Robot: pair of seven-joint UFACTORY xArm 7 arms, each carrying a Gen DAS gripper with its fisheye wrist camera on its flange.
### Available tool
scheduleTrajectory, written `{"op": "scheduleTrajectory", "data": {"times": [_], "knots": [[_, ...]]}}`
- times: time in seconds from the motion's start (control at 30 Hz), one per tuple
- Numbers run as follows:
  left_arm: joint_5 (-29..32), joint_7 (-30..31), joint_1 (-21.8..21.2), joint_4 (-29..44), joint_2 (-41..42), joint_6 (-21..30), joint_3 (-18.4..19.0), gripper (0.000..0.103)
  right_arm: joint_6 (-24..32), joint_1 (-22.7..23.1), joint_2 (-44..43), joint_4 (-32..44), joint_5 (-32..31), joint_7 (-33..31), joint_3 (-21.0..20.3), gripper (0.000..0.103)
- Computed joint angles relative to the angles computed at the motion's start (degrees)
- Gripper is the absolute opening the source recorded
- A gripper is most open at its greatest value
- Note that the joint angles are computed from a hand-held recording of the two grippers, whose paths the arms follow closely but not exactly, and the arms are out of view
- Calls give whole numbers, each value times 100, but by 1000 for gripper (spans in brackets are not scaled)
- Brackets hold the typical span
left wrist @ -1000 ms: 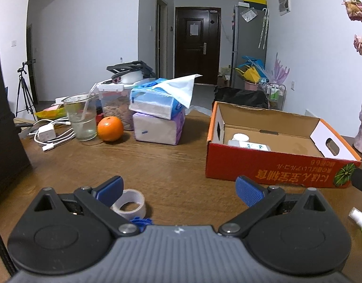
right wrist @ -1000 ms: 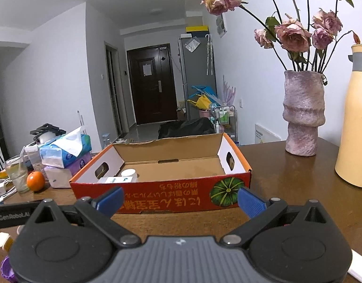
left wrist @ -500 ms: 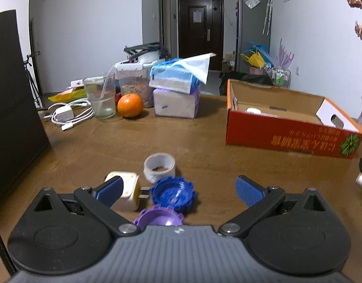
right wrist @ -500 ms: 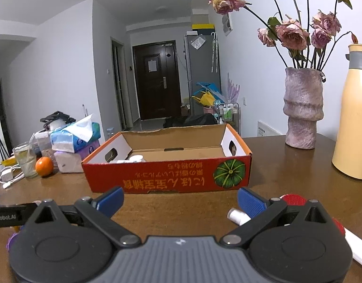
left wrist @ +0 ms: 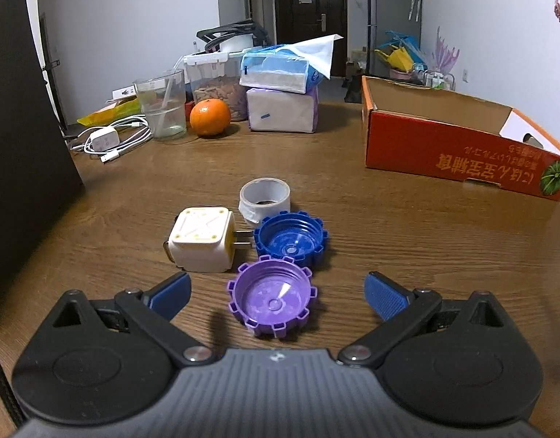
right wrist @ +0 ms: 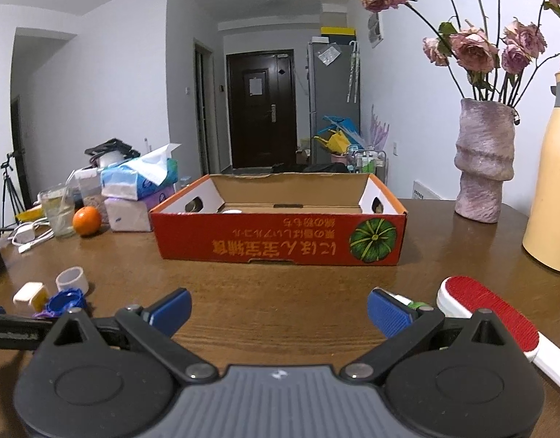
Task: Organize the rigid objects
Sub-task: 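Grasp the purple toothed cap with the left tool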
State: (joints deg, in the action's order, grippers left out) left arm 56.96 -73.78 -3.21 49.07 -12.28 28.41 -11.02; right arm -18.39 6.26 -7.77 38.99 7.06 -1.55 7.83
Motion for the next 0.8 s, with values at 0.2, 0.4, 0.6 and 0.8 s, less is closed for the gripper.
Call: {"op": "scheduleTrajectory", "data": {"times": [0.2, 0.4, 0.6, 0.8], "knots": [[-153, 143, -29, 32, 105, -48, 54, 85, 3, 108, 16, -27, -152, 96, -101, 103], [-510, 500, -55, 13, 184, -325, 174, 56, 30, 226, 53, -12, -471, 372, -292, 103], [-487, 565, 7, -36, 128, -453, 124, 56, 29, 233, 76, -14, -632, 506, -336, 103], [-314, 520, 113, -133, -29, -622, 45, 56, -41, 229, 131, -10, -674, 546, -315, 103]]}}
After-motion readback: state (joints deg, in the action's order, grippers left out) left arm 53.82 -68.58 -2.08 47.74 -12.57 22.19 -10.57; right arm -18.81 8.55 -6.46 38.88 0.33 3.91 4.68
